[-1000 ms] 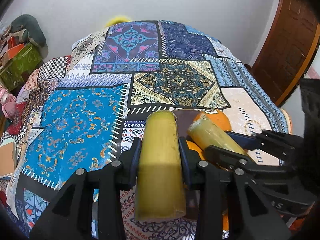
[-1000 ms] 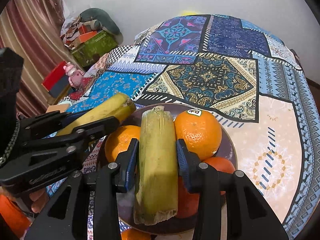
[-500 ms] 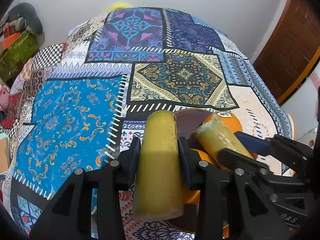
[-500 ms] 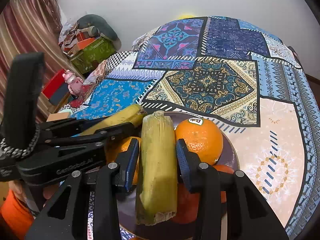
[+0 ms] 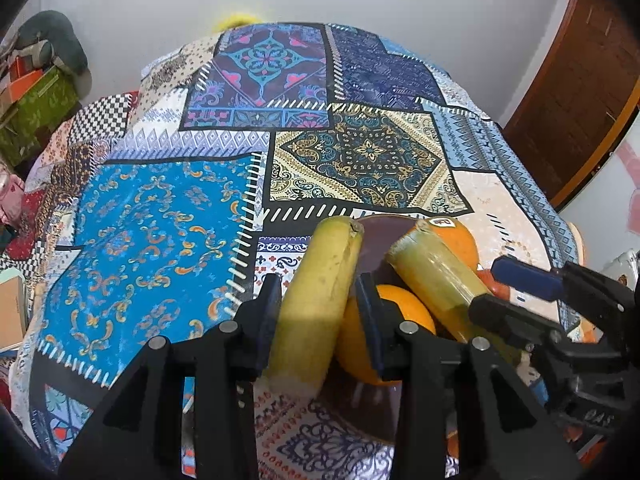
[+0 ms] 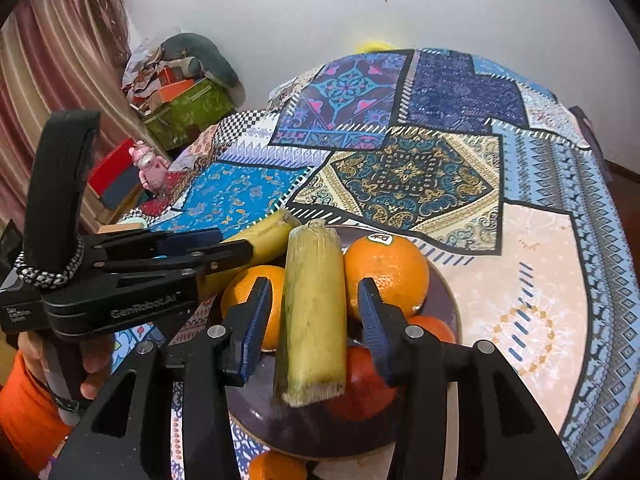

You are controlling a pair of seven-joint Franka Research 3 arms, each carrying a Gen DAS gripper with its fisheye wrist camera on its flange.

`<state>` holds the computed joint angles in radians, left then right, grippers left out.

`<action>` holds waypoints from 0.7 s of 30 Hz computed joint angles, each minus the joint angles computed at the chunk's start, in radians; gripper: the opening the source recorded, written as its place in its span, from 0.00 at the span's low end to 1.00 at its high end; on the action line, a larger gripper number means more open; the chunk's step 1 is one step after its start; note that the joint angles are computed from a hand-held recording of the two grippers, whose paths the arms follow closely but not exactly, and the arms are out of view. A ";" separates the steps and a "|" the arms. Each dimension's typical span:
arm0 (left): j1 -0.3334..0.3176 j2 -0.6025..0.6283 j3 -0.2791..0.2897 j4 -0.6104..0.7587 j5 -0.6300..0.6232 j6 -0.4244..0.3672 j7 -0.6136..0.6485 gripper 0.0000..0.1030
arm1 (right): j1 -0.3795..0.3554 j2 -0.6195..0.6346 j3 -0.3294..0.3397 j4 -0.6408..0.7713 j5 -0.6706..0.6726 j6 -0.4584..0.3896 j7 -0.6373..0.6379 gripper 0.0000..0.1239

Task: Organize fruits
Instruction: 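Lower both bananas onto the plate beside the oranges and open both tools, then grasp a mandarin with the left tool while the right tool grasps another mandarin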

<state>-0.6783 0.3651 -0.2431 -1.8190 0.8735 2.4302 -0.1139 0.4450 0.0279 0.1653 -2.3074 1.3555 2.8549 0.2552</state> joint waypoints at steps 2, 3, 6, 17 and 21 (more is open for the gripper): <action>-0.013 -0.019 -0.004 -0.009 0.011 -0.022 -0.005 0.37 | 0.001 -0.022 0.000 -0.018 0.024 0.010 -0.027 0.34; -0.021 -0.035 -0.008 -0.019 0.023 -0.033 -0.016 0.38 | 0.002 -0.037 -0.001 -0.029 0.034 0.014 -0.036 0.35; -0.036 -0.069 -0.025 -0.037 0.047 -0.056 -0.043 0.40 | 0.009 -0.084 -0.010 -0.067 0.069 0.024 -0.067 0.36; -0.112 -0.131 -0.109 -0.044 0.114 -0.207 -0.108 0.58 | 0.039 -0.292 -0.048 -0.245 0.169 0.054 -0.140 0.43; -0.134 -0.118 -0.128 -0.037 0.094 -0.226 -0.113 0.62 | 0.046 -0.360 -0.053 -0.318 0.180 0.070 -0.140 0.45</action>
<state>-0.8119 0.2468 -0.3706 -1.8563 0.9677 2.2044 -0.2265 0.4913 -0.3320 0.1120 -2.6255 1.5355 2.9250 0.1150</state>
